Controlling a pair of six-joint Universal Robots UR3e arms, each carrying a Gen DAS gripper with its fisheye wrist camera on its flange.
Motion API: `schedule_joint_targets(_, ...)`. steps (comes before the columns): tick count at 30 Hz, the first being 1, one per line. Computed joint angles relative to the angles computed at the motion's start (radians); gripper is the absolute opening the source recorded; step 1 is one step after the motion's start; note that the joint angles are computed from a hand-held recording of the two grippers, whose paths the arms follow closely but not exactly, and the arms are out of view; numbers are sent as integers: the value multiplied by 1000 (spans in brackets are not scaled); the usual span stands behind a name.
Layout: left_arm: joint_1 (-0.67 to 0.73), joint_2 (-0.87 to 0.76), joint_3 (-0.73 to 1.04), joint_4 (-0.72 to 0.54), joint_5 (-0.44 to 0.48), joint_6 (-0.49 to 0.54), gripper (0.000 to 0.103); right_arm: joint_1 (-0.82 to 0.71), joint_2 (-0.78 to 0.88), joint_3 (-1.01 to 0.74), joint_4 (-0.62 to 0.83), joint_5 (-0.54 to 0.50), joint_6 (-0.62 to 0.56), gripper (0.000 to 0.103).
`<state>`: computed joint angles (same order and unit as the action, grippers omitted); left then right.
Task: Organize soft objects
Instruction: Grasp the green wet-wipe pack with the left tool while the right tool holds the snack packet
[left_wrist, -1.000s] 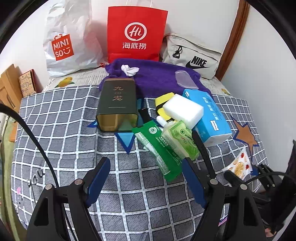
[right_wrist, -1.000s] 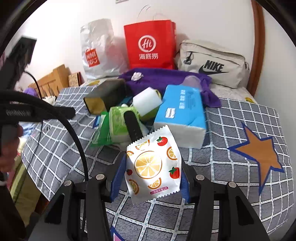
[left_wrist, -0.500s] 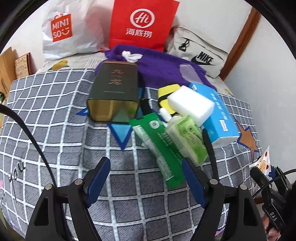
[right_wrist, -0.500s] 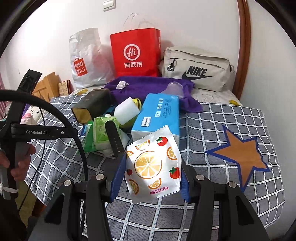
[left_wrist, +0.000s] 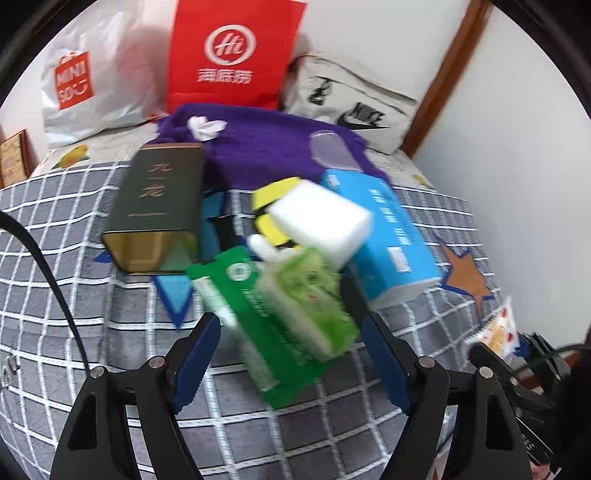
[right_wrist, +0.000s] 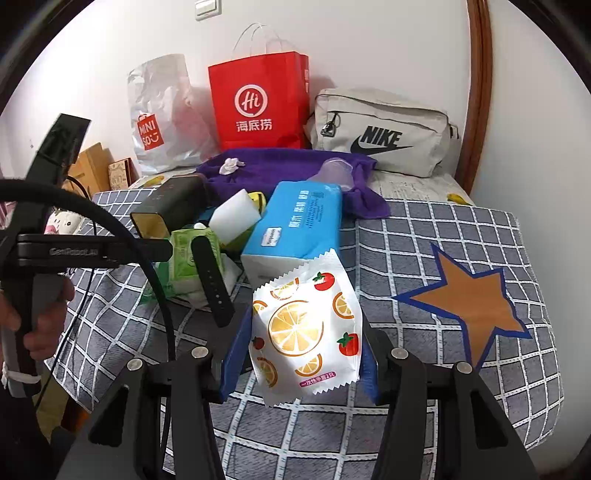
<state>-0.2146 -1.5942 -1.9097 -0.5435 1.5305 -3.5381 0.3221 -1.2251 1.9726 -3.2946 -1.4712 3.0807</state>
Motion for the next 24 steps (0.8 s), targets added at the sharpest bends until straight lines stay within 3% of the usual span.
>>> schedule_joint_targets(4,-43,-78,79,-33,76,7,78,-19,-8,12,-2,15,9,52)
schedule_joint_targets(10,3,-149,92,-9,-10,-24,77,-31,-6,18,-3,14,12,52)
schedule_joint_targets(12,-11,-179,114,-7,7,-11,65,-30,-1,13,4,12,12,52)
schedule_joint_targets(13,-14,-189,121,-3,5,-1,52,-26,5,6,9,6,10,52)
schedule_joint_targets(15,-4,-190,115,5,-29,6,46,-23,10,0,14,3,7,52)
schedule_joint_targets(17,-4,-175,99,21,-21,9,34,-22,11,0,15,2,8,52)
schedule_joint_targets(24,65,-44,-12,46,-86,59,26,-17,18,-7,17,6,1,52)
